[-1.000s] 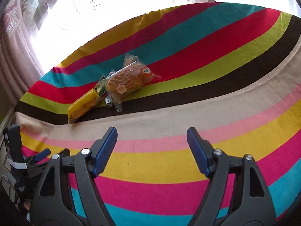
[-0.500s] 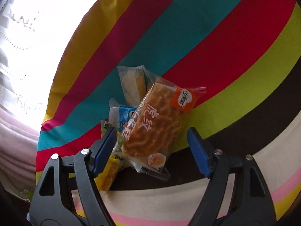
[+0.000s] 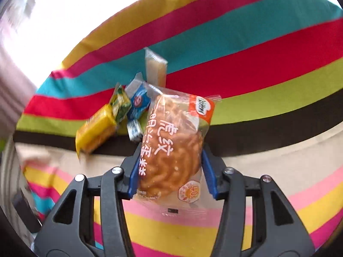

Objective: Organize snacks
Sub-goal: 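Grasp the orange tiger-stripe bread bag with the right tool while the left tool grasps a small white-blue pack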

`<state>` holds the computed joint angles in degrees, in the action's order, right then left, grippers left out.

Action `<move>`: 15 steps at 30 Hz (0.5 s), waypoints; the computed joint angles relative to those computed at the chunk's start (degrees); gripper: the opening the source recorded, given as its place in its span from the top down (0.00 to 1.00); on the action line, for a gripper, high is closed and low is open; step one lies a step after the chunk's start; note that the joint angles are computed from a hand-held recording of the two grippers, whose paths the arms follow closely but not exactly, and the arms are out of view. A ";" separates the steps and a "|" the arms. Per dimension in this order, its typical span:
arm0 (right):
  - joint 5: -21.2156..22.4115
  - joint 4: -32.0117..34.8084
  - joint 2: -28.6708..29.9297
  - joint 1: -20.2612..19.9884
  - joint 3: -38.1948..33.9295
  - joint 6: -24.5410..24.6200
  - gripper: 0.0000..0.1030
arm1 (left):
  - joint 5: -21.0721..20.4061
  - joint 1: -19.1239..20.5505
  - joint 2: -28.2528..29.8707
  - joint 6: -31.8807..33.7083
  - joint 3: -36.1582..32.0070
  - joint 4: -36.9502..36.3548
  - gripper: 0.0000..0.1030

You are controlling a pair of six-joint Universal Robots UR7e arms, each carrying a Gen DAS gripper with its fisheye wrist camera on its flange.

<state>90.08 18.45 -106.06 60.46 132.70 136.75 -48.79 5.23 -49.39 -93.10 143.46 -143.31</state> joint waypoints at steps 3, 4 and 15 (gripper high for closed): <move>6.44 -0.21 -5.13 -0.42 2.69 -12.98 0.48 | -0.27 -0.06 -0.12 -0.06 -0.27 1.05 0.00; 9.55 -2.15 -5.50 0.38 3.32 -15.69 0.48 | -0.27 0.07 -0.04 0.05 -0.56 1.37 0.00; 0.06 -5.61 -6.89 -10.57 6.25 -21.94 0.43 | -0.40 0.44 0.08 0.62 -1.09 2.08 0.00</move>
